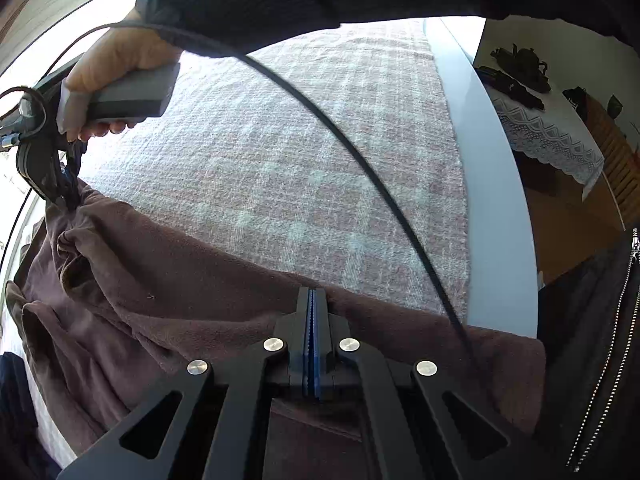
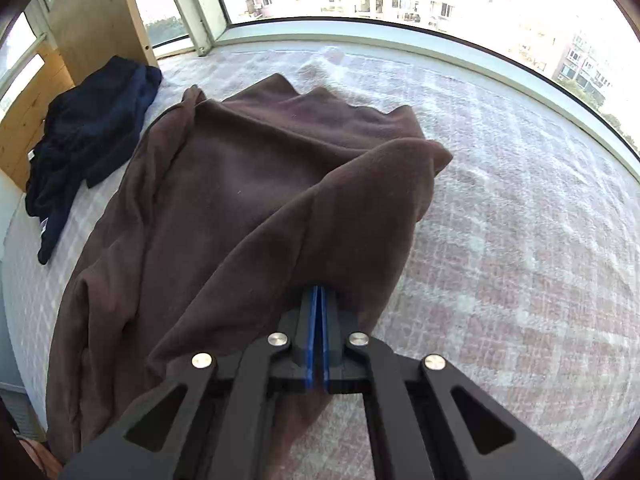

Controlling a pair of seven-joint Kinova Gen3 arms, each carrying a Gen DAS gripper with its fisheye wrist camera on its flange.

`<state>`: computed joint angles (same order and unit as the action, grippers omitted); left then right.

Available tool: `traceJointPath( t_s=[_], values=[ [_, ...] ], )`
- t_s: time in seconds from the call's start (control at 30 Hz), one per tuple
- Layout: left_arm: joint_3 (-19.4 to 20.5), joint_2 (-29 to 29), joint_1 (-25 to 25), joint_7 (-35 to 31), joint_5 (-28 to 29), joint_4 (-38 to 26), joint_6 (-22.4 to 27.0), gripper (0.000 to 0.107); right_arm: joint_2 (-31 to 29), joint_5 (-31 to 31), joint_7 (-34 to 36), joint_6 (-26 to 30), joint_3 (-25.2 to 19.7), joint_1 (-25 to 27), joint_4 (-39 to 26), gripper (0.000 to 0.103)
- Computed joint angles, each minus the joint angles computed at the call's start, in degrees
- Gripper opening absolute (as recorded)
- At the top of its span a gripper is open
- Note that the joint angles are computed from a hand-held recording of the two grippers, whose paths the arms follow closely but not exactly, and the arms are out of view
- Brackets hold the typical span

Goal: Fold clothes

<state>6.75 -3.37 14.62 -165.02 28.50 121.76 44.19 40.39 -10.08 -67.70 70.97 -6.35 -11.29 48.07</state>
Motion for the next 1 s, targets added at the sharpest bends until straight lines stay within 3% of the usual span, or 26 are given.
traceJointPath(
  t_s=[0.17, 0.2, 0.3, 0.4, 0.5, 0.57, 0.63, 0.7, 0.77, 0.9, 1.0],
  values=[
    [-0.3, 1.1, -0.6, 2.0, -1.5, -2.5, 3.1, 0.000, -3.2, -5.8, 4.4, 1.7, -2.6, 5.4, 1.2, 0.001],
    [-0.4, 1.3, -1.0, 2.0, -1.2, -2.7, 2.6, 0.006, -3.9, -6.6, 4.2, 1.7, -2.4, 6.2, 1.7, 0.001],
    [-0.8, 0.1, -1.6, 0.1, 0.7, -1.7, -1.4, 0.006, -4.8, -6.2, 2.0, 1.1, -0.6, 6.4, 2.4, 0.004],
    [0.1, 2.5, -1.2, 3.2, -1.2, -4.0, -0.4, 0.006, -2.1, -7.1, 0.4, 4.0, -0.8, 6.7, -0.5, 0.005],
    [1.9, 3.6, 0.0, 5.7, -5.0, -3.3, -1.3, 0.004, 0.7, -4.1, -0.3, 4.4, 0.1, 3.1, -2.8, 0.005],
    [2.0, 1.8, 0.4, 3.6, -3.9, -0.7, -3.8, 0.003, 2.8, -1.4, -1.5, 4.3, 1.1, 0.3, -4.9, 0.000],
    [1.6, 1.6, 0.5, 3.4, -4.0, -0.8, -2.8, 0.000, 3.9, -0.9, -3.6, 4.5, 1.7, -0.6, -6.9, 0.000],
    [0.5, 1.6, -0.2, 2.9, -3.1, -2.1, 0.8, 0.001, 1.5, 0.2, -2.7, 1.3, 1.0, -0.7, -4.7, 0.000],
    [-1.0, -0.1, -1.5, 1.3, -1.1, -2.6, 2.9, 0.009, -0.2, -0.3, -1.5, -0.2, 0.0, -0.4, -3.0, 0.000],
    [-6.8, -4.1, -5.9, -1.5, 2.2, -4.5, 7.8, 0.011, -0.4, -0.5, 0.8, 3.0, -0.7, -1.2, -2.4, 0.001],
    [-10.8, -5.0, -10.3, -2.7, 2.6, -6.1, 10.6, 0.020, -4.9, -2.1, 4.1, 2.1, -2.3, 0.3, 4.8, 0.001]
  ],
)
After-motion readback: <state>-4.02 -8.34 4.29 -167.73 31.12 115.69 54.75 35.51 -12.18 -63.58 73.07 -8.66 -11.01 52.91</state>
